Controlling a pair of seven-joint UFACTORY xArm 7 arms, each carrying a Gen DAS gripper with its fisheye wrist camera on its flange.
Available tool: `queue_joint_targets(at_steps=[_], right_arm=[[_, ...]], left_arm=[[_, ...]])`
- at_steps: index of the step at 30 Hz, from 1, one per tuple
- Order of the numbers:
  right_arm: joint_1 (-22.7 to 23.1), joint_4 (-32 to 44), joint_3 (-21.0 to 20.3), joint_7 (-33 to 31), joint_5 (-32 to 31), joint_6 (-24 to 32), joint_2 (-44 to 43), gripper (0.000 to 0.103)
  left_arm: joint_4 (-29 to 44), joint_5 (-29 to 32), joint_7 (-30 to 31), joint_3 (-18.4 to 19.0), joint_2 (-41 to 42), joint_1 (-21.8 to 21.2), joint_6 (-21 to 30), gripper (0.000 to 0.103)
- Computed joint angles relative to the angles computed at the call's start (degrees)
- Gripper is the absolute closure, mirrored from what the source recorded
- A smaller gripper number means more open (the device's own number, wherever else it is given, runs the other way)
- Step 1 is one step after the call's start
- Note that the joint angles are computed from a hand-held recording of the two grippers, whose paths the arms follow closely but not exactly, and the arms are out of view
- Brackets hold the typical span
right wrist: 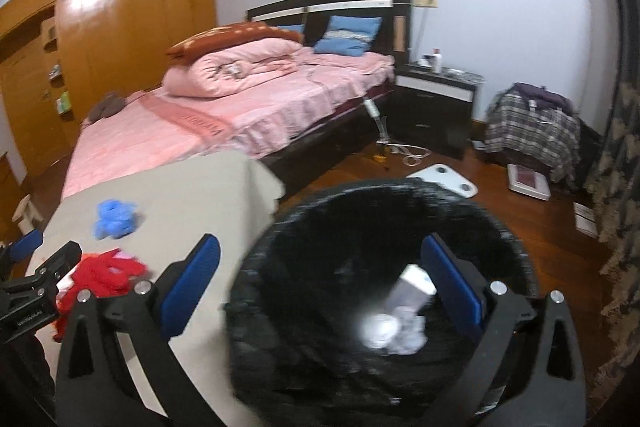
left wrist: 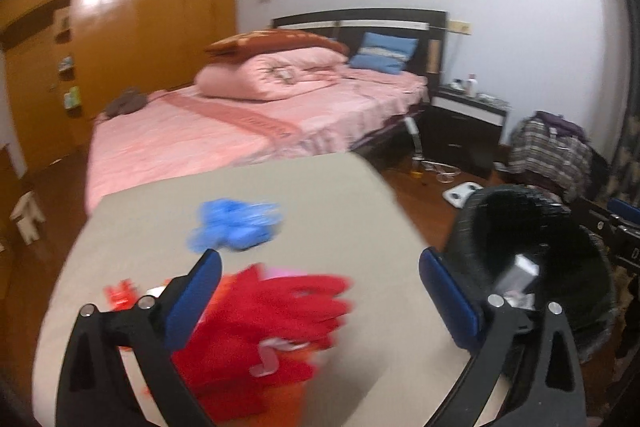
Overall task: Collect trash
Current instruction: 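Drop the grey sock into the bin with the right gripper while the left gripper drops the tissue, then move both grippers back over the pile and grasp the red plastic bag with the left gripper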
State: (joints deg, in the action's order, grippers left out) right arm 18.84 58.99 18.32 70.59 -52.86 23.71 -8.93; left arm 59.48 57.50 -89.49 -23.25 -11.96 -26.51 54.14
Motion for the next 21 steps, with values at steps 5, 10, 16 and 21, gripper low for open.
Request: queue_joint_targets(at_steps=[5,10,16,21], right_arm=[[3.59,5.48,0.89,0.24,-1.29,0.38,5.56,0.005],[9.22,10.86,-0.10,0.28,-3.70,1.03,11.15,0.005],[15.20,15.53,-2.51,-1.01,-4.27,0.58,16.12,0.005],[19.74,19.51,-4.80,-2.69,-3.27,0.54,20.19,0.005]], left_arm=[[-6.96,-3.71,-0.08,-0.44,-8.06,1.07,4.05,0.006],[-13.01,-7.55,0.73,-1.65,-15.57,3.98,6.40,0.006],[-20.47,-12.84,2.33,-2.16,-24.34,7.17,8.05,0.006],[-25.89,-16.87,4.37,-1.91,-29.66,9.72,7.41,0.009]])
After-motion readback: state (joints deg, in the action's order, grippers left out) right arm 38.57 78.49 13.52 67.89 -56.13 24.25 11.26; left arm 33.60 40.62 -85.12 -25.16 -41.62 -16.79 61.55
